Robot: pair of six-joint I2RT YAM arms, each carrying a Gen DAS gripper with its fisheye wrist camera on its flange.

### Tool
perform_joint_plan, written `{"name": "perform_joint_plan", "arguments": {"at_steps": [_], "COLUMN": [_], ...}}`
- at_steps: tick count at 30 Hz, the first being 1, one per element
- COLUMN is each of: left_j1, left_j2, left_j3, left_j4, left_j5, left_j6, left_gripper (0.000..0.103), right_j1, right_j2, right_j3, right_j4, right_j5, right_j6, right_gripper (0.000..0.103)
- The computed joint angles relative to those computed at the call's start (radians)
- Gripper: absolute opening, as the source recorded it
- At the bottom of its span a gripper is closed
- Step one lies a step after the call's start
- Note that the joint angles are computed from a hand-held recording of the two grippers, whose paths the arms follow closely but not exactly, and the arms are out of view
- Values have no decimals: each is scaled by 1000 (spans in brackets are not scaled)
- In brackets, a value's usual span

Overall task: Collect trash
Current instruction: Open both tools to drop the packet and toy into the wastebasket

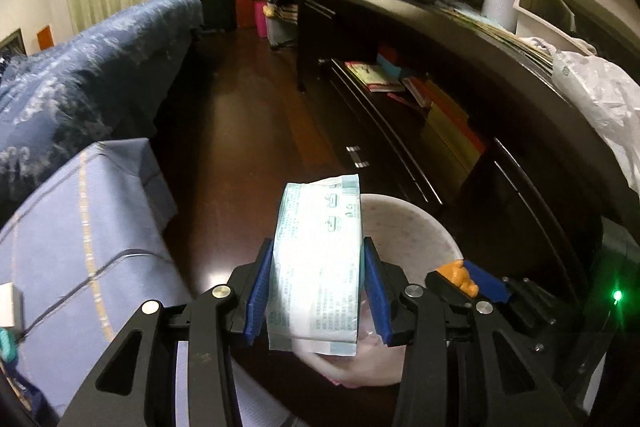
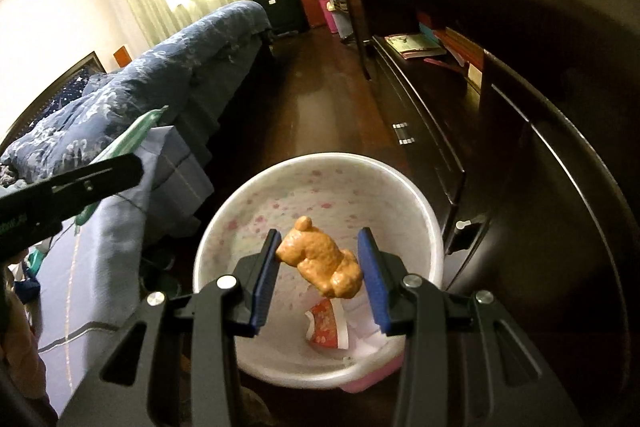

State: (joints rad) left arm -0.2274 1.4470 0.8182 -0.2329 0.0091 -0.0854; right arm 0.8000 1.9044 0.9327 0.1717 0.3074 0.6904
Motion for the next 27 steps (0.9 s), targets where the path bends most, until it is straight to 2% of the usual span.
{"name": "perform_joint_plan", "arguments": {"at_steps": [2, 4, 6, 8, 10, 11, 19, 24, 27], "left_j1": [-3, -1, 5, 9, 14, 16, 23, 37, 56], "left_j2": [51, 90, 119, 120, 114, 108, -6, -110, -207], "left_j3": [31, 56, 74, 72, 72, 69, 20, -16, -44], "left_j4": [3, 7, 13, 25, 27, 27, -2, -50, -95], "left_j5": [18, 44, 75, 100, 115, 117, 81, 68, 62], "left_j6": [-11, -30, -57, -77, -93, -96, -75, -60, -44], "left_gripper": [44, 51, 77, 81, 89, 91, 96, 98, 98], "right_j1": [-10, -13, -19, -20, -19, -17, 4, 61, 106], "right_j2": [24, 39, 58, 66, 65, 59, 4, -64, -114], "right_j3": [15, 24, 37, 38, 29, 15, -13, -22, -29], "right_j4": [5, 5, 6, 11, 25, 42, 29, -13, -50], "right_j5": [-2, -2, -2, 3, 14, 21, 50, 114, 160], "right_j6": [-7, -14, -19, -19, -18, -19, -12, -6, 9], "right_gripper": [41, 41, 43, 56, 65, 66, 69, 71, 76]}}
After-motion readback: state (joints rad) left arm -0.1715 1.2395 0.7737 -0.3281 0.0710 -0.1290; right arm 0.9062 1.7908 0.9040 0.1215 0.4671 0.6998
